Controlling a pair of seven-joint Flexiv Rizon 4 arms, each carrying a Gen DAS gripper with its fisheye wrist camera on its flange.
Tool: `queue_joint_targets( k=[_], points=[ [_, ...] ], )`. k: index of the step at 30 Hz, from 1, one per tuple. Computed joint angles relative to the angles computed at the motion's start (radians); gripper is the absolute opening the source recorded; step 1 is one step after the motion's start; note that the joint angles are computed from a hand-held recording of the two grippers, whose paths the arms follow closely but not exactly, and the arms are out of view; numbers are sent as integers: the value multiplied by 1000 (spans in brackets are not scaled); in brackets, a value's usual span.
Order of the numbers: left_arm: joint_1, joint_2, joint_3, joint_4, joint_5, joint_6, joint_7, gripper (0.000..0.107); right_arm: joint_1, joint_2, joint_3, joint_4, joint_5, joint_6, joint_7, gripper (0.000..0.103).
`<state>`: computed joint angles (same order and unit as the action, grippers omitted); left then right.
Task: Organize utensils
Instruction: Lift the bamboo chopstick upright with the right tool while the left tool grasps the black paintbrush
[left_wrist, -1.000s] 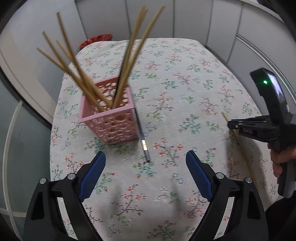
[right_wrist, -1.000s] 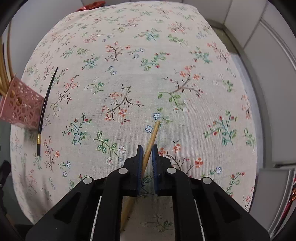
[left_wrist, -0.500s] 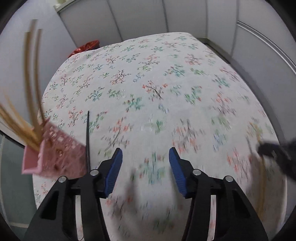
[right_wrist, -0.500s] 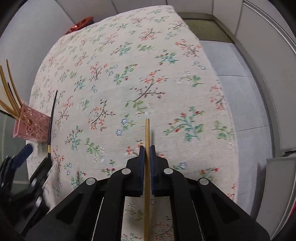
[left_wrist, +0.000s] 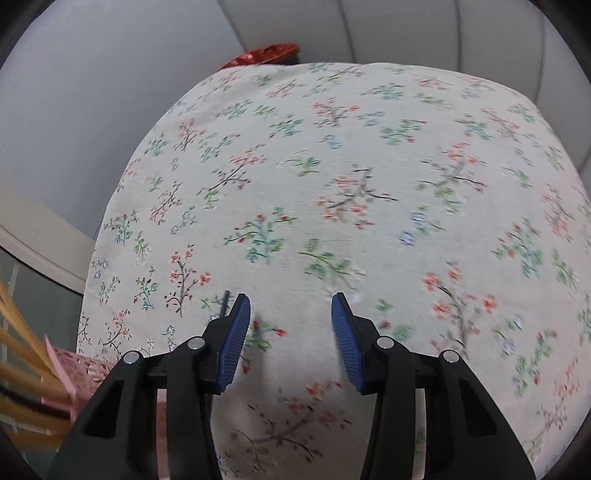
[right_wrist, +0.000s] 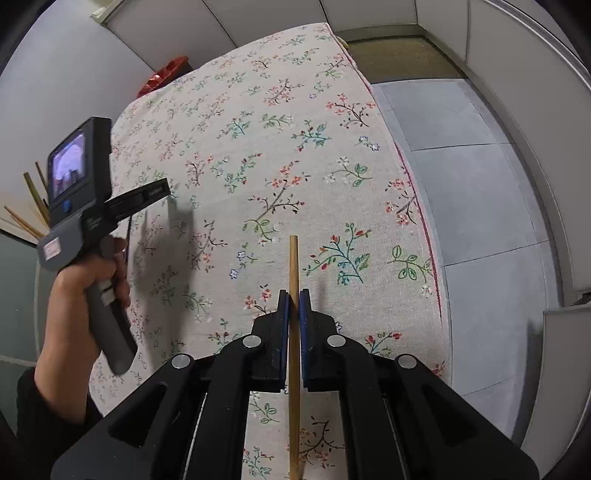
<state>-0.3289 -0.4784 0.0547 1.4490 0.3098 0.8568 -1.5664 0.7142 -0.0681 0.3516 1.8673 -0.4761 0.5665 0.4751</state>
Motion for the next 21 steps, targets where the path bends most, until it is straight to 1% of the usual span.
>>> queue_joint_targets(
  k=[2,4,9,11,15,18,21],
  points=[
    [2,-22,8,-31,3,-19,-11,44,0,-1,-1,-4,-7,3,-7,5],
    [-3,-35,23,-51,26,-14,-29,44,-1,0,-2,-4,-12,12,-10,5],
    [-20,-40,45,-69,72,-17,-78,44,1,-6,-5,-17,-35,22,-15,5],
    [-29,-42,53,-79,91,-45,-96,44,2,-11,-8,-24,-40,25,-20,5],
    [-3,-43,35,-79,50,-75,-114,44,4,-19,-12,-31,-44,32,-21,5],
    [22,-42,18,-80,-4,-101,-124,45,4,-16,-13,-26,-49,39,-11,5],
    [32,-39,9,-74,-28,-102,-126,45,3,-11,-12,-18,-54,42,2,5]
  ],
)
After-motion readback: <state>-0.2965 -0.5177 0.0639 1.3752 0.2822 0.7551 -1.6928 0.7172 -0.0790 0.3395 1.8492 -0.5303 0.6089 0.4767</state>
